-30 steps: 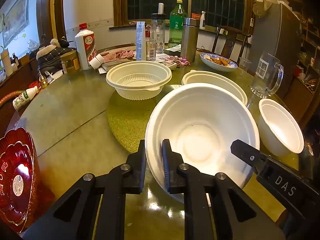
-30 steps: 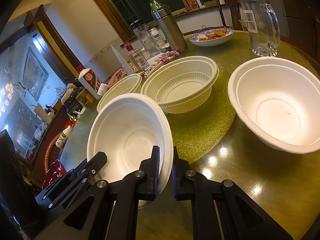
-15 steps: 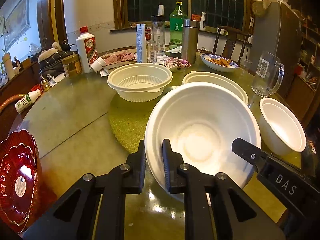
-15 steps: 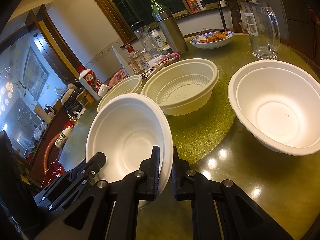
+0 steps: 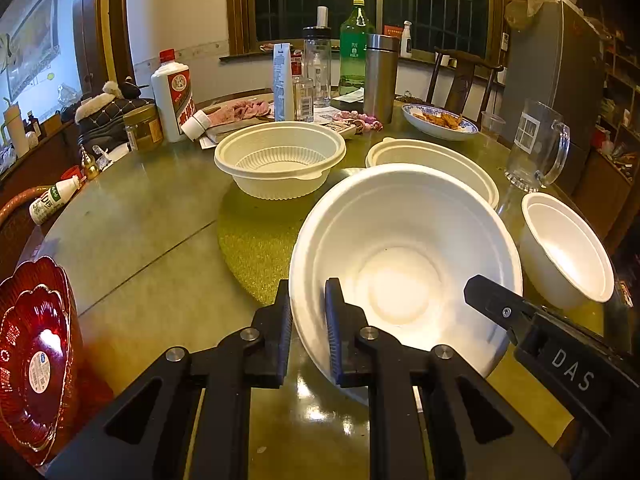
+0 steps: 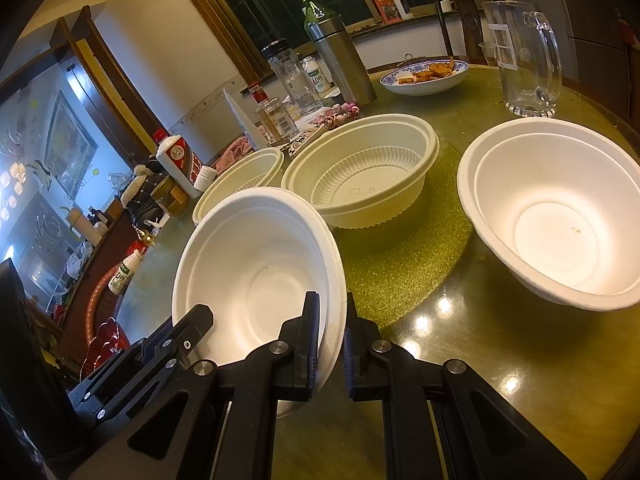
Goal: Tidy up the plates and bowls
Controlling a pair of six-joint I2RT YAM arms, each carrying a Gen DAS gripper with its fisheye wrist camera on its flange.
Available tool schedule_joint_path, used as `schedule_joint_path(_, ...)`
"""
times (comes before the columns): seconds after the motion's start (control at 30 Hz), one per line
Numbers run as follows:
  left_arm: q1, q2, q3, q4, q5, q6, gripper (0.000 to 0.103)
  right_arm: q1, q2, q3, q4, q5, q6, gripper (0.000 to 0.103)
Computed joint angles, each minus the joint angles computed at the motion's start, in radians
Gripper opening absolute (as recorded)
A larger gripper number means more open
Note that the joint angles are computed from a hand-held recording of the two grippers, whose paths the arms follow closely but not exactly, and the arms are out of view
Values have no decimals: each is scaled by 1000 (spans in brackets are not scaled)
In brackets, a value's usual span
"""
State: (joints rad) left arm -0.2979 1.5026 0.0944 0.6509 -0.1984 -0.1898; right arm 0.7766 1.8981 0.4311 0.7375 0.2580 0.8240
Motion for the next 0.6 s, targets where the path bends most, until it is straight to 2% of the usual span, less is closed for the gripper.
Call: schedule_joint_path(0.6, -10, 10, -8, 22, -12, -3, 14, 6, -3, -1, 0, 11, 0, 10)
